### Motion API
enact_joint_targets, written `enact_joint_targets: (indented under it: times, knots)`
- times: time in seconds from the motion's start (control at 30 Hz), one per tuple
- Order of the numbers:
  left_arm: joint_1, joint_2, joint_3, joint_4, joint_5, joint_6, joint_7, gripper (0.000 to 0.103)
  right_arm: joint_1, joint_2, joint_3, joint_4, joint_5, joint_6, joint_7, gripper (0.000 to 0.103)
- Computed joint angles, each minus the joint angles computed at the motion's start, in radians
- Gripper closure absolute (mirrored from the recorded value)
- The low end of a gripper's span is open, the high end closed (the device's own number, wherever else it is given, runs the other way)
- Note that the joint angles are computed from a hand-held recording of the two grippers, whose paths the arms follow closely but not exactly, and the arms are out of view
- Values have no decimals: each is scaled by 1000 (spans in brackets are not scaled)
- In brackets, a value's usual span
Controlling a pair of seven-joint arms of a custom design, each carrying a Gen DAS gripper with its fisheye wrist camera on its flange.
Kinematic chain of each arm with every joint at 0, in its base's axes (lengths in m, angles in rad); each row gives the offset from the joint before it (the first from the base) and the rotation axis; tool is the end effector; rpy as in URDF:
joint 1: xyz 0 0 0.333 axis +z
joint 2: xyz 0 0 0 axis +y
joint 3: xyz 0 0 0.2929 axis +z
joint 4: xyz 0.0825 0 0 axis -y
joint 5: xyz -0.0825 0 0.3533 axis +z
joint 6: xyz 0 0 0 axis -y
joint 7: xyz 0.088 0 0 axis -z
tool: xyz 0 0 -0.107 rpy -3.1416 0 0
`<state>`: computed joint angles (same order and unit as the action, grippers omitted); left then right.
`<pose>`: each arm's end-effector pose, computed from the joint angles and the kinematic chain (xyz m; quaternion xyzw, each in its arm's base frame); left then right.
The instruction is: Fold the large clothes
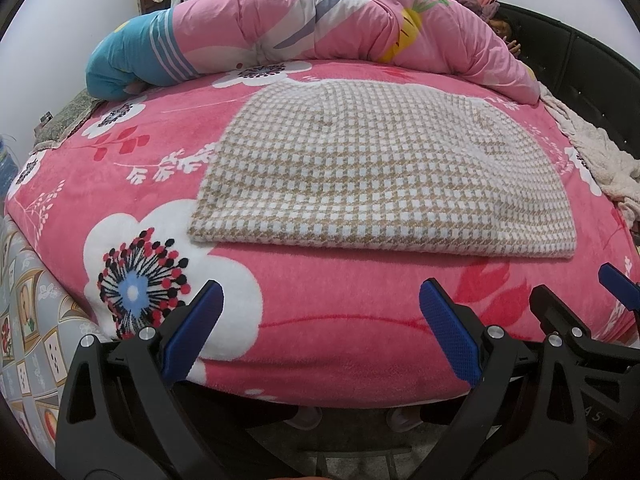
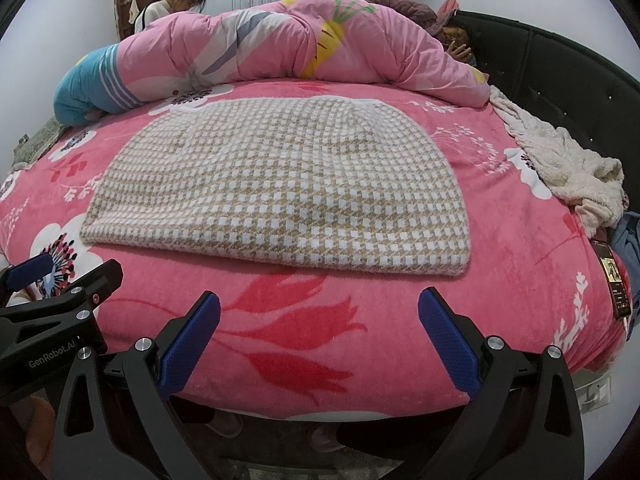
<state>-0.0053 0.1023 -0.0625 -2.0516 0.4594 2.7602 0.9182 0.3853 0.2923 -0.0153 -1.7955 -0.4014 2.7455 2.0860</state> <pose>0.5807 -0.0571 0.4491 -0.7361 0.5945 -0.2072 0.2487 0.5952 0.2486 0.4531 -0.7199 0.6031 -0.2326 0.2527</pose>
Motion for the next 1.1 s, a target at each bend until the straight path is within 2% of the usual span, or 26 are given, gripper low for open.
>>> enact_joint_targets:
  times: [1.1]
  knots:
    - [-7, 1, -4, 3, 7, -15, -8, 8, -2, -5, 0, -9, -2, 3, 3, 6]
